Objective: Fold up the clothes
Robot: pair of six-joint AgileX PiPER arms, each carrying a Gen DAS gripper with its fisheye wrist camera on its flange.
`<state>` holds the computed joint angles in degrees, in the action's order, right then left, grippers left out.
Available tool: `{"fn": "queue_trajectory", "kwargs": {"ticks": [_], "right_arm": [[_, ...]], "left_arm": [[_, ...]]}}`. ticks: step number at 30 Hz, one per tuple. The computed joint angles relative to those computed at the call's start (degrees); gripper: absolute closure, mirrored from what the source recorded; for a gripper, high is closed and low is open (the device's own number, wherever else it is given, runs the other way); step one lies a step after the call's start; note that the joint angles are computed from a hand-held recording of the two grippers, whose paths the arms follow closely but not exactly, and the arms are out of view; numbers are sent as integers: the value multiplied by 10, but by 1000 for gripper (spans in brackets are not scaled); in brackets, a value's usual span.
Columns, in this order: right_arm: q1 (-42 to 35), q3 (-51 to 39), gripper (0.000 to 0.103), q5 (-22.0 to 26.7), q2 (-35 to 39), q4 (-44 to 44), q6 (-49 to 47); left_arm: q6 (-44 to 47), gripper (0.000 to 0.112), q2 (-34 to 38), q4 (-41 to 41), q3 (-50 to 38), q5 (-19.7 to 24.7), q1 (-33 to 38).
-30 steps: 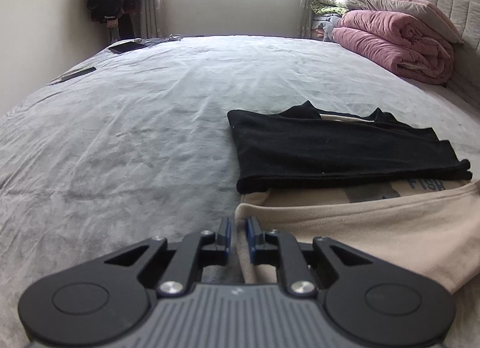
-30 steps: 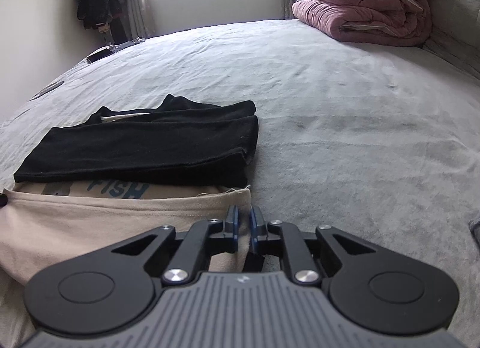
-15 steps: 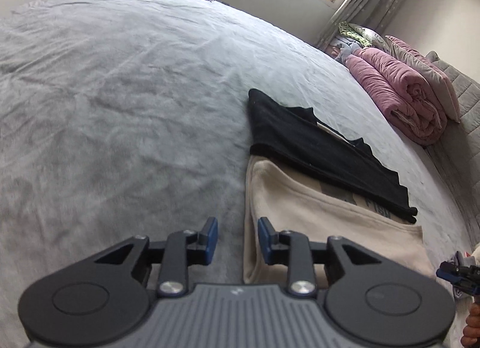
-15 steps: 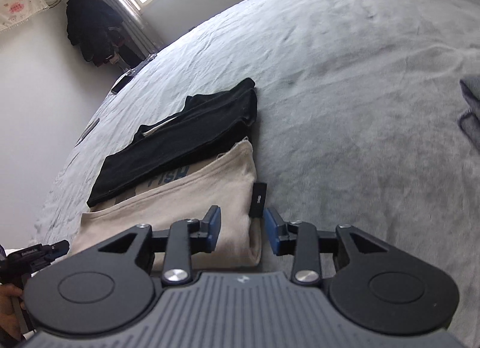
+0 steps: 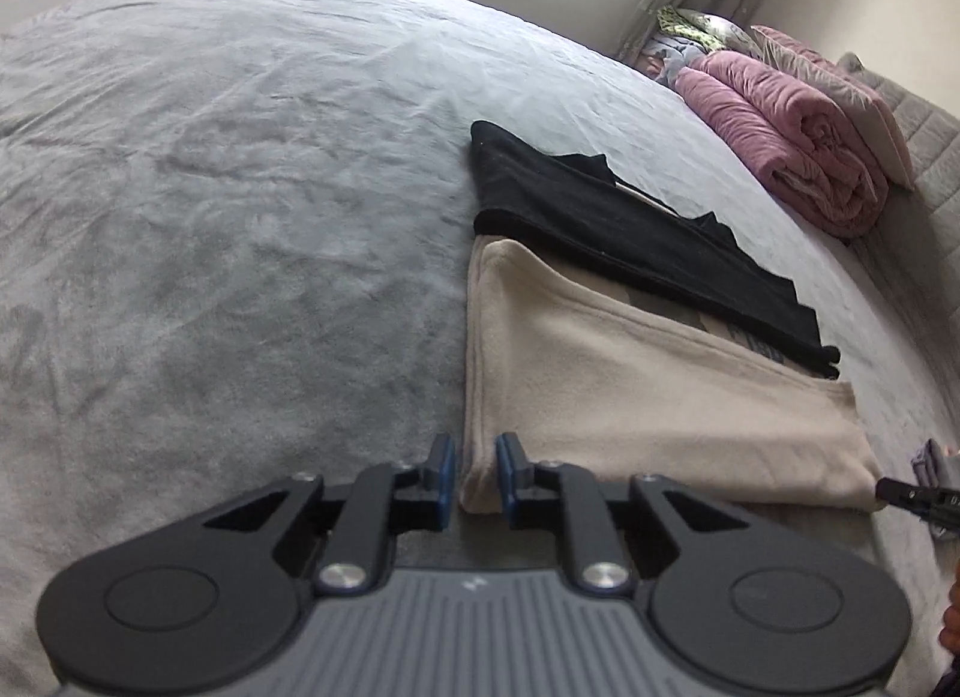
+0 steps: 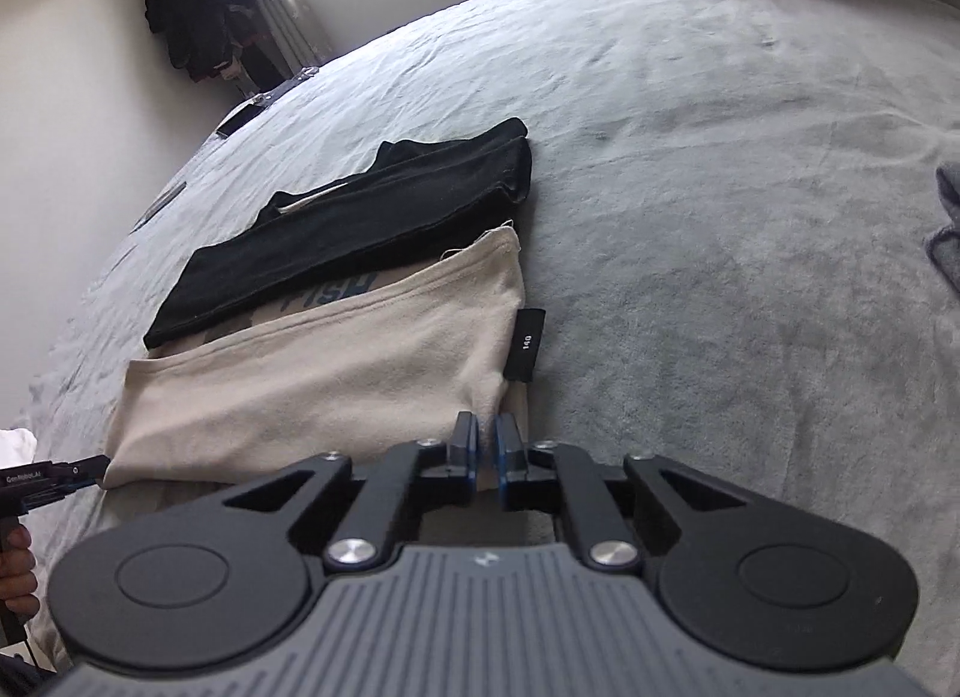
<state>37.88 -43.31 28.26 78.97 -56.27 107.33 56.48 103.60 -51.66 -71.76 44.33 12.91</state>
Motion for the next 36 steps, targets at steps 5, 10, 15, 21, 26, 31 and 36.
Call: {"fn": "queue_trajectory", "kwargs": {"ticks": [5, 10, 15, 21, 26, 31, 36], "right_arm": [[29, 23, 96, 25, -52, -46, 33], [12, 12, 97, 24, -44, 11, -34], [8, -23, 96, 39, 8, 54, -96], [13, -5, 96, 37, -24, 45, -80], [0, -30, 95, 40, 6, 104, -151], [23, -44, 89, 77, 11, 77, -154], [67, -51, 87, 151, 12, -33, -82]], "left_arm": [[21, 106, -9, -17, -15, 21, 18], [24, 106, -14, 11, -8, 7, 11], [30, 106, -20, 34, 14, -45, -16], [41, 106, -26, 29, 17, -45, -12], [49, 105, -29, 37, 26, -64, -25], [47, 86, -41, 63, 29, -88, -38], [108, 79, -70, 16, 50, -141, -35]]}}
